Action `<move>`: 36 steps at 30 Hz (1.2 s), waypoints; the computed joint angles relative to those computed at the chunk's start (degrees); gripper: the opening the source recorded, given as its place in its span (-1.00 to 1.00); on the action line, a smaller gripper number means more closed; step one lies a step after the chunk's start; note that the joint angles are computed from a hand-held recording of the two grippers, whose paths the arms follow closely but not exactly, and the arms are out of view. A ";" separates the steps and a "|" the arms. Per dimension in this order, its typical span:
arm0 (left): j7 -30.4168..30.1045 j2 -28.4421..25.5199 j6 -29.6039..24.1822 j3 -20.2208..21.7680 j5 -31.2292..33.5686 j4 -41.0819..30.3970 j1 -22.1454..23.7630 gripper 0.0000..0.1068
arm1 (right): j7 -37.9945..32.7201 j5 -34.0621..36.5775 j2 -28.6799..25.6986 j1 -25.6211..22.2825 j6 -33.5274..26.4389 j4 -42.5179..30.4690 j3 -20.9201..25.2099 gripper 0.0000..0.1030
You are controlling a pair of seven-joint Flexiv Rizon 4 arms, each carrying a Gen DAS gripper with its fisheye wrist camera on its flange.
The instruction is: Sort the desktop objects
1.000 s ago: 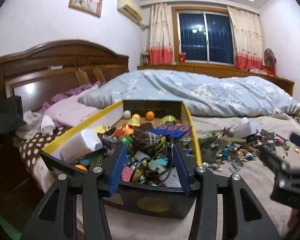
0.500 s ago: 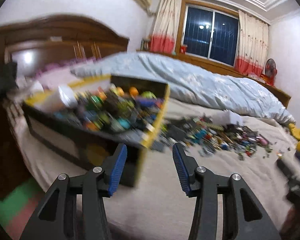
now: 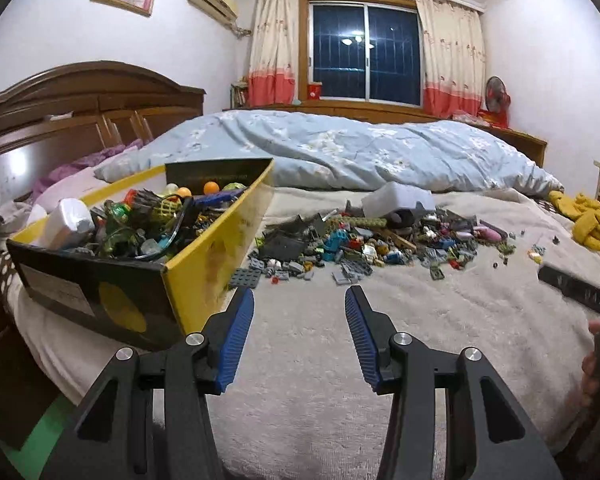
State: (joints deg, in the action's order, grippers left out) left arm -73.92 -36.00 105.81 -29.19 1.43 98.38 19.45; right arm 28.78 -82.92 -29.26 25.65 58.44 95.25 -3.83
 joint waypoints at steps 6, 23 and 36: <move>-2.64 -1.09 10.13 -3.47 9.08 1.10 3.71 -0.07 | 0.22 -5.87 2.87 -0.63 2.19 3.09 0.63 0.94; 8.49 -8.48 -16.74 -13.30 5.19 -11.72 3.62 -0.04 | -54.59 21.53 -13.47 -5.64 3.95 -20.71 8.28 -0.23; 15.10 -17.51 -40.33 5.46 -6.59 -35.72 -12.78 -0.04 | -80.33 45.10 -23.58 -7.84 -2.28 -36.07 12.31 -0.29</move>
State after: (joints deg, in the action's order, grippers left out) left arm -58.82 -53.51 65.48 -23.73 -5.16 62.65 6.67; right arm -51.55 -37.82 -52.84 17.81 56.16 59.18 8.47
